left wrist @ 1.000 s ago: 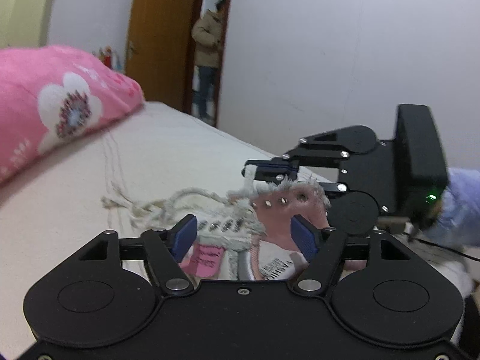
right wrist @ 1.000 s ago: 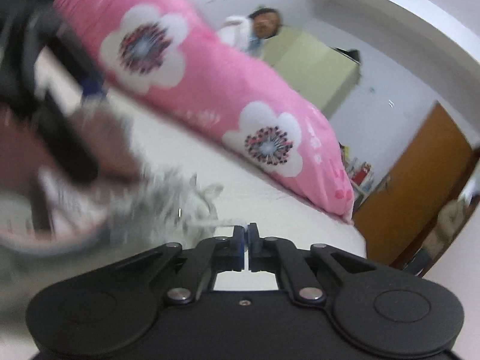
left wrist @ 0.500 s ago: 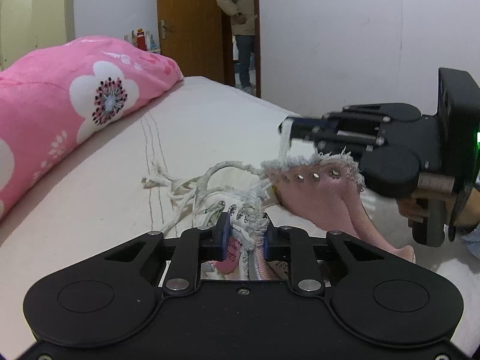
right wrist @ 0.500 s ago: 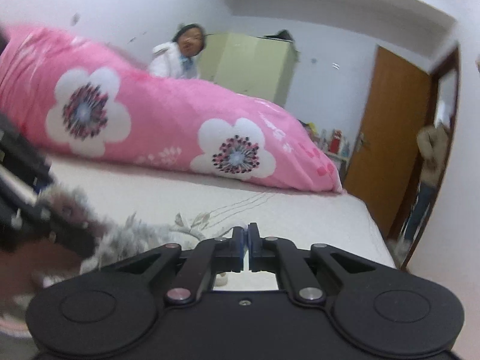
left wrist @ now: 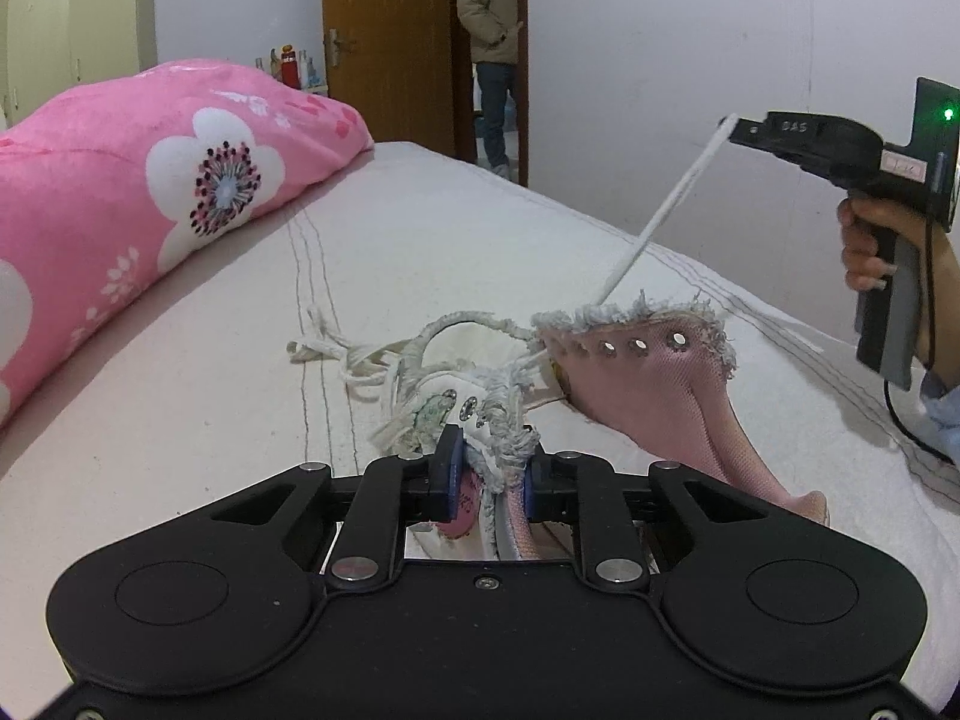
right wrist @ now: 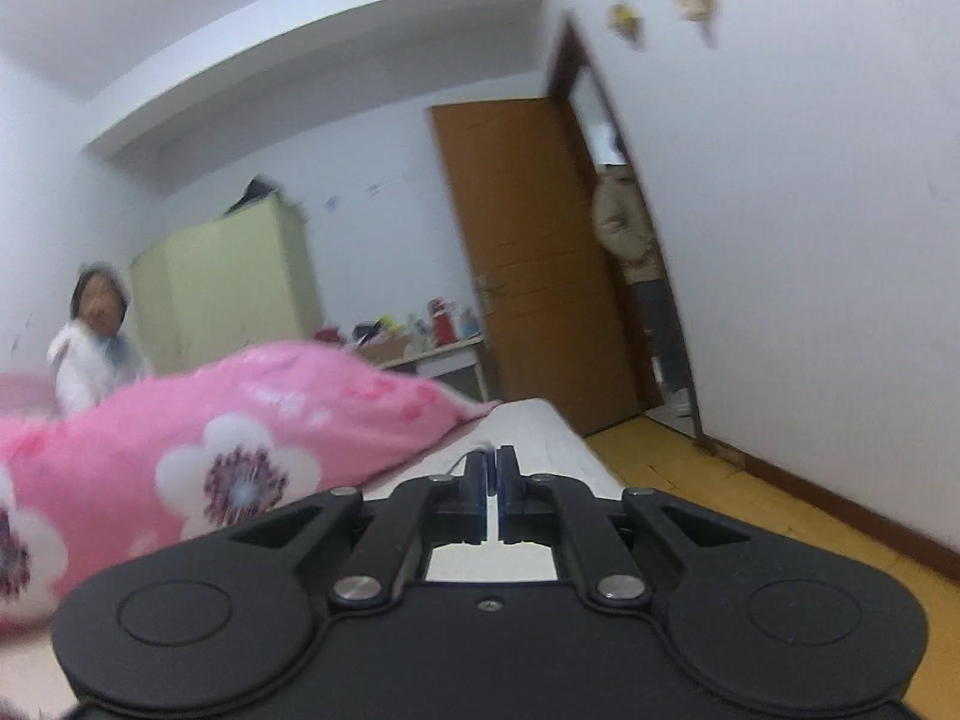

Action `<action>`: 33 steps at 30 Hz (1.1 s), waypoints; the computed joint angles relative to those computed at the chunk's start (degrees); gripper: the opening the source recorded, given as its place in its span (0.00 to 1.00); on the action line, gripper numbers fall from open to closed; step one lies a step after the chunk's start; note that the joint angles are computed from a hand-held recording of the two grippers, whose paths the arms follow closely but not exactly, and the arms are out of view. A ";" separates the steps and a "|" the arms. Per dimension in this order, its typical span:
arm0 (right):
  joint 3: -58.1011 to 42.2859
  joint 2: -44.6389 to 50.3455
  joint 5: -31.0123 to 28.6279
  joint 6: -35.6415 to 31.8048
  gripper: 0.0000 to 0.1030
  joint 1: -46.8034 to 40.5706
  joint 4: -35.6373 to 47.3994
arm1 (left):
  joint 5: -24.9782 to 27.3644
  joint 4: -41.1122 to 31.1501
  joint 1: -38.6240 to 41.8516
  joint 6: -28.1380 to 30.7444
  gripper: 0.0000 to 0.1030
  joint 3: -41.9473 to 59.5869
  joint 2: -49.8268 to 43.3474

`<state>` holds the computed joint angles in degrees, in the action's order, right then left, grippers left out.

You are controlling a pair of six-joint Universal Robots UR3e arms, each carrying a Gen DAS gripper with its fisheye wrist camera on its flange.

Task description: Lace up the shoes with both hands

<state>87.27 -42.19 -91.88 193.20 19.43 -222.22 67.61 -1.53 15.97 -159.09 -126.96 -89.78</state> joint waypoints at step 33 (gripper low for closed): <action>28.73 -38.69 -18.38 -5.75 0.02 -17.08 -8.61 | -2.38 4.44 1.58 -2.19 0.19 -0.88 -2.30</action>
<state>116.00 -80.88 -110.26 187.45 2.35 -230.83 65.23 2.91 17.55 -161.28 -127.84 -92.08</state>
